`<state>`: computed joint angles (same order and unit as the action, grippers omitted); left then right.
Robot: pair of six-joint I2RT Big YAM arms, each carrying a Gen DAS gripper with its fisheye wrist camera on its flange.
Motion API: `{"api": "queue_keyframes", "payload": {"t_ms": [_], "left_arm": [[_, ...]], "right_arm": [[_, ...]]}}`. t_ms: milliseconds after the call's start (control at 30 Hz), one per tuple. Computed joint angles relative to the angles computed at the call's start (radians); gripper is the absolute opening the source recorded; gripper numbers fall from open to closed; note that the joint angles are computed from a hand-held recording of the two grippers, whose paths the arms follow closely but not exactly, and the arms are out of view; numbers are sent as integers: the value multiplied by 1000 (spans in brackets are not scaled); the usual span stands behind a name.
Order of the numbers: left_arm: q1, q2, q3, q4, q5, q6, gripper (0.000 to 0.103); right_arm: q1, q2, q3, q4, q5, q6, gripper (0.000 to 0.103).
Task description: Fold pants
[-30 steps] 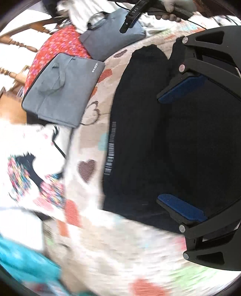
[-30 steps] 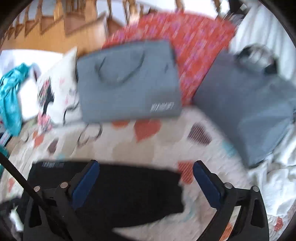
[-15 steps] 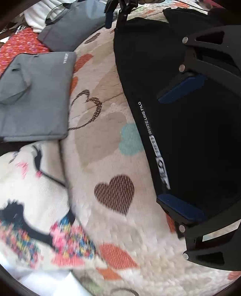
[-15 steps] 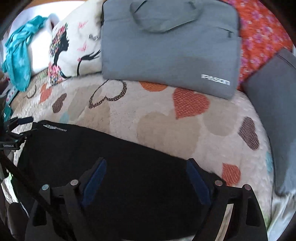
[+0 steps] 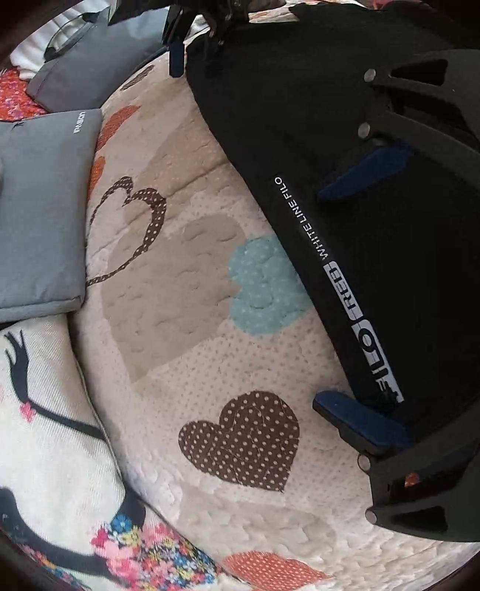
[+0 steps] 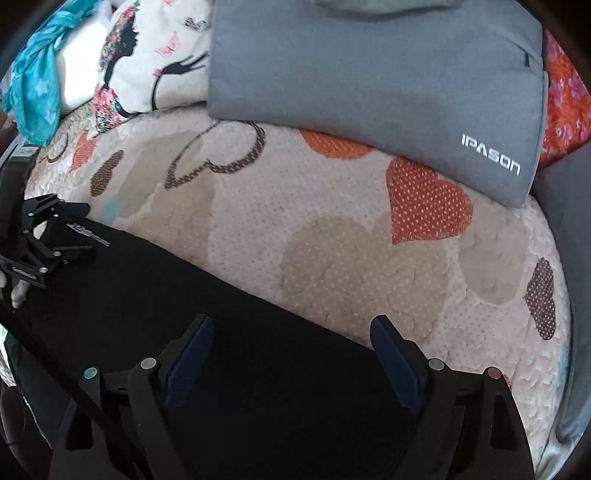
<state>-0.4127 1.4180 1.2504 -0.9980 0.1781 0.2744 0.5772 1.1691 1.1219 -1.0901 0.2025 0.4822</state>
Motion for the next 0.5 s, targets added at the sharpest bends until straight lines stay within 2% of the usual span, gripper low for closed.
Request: {"api": "queue_keyframes", "payload": {"t_ms": [133, 300, 333, 400, 433, 467, 500], "left_arm": [[-15, 9, 6, 3, -17, 3, 103], [-20, -2, -9, 24, -31, -1, 103], [-18, -8, -12, 24, -24, -2, 97], [-12, -32, -29, 37, 17, 19, 74], [-6, -41, -31, 29, 52, 32, 49], [-4, -47, -32, 20, 76, 35, 35], [-6, -55, -35, 18, 78, 35, 34]], "right_arm": [[-20, -15, -34, 34, -34, 13, 92], [-9, -1, -24, 29, -21, 15, 95], [-5, 7, -16, 22, -16, 10, 95], [2, 15, -7, 13, -5, 7, 93], [7, 16, -5, 13, -5, 4, 88], [14, 14, -3, 15, -5, 0, 80], [22, 12, -1, 15, -4, -3, 75]]}}
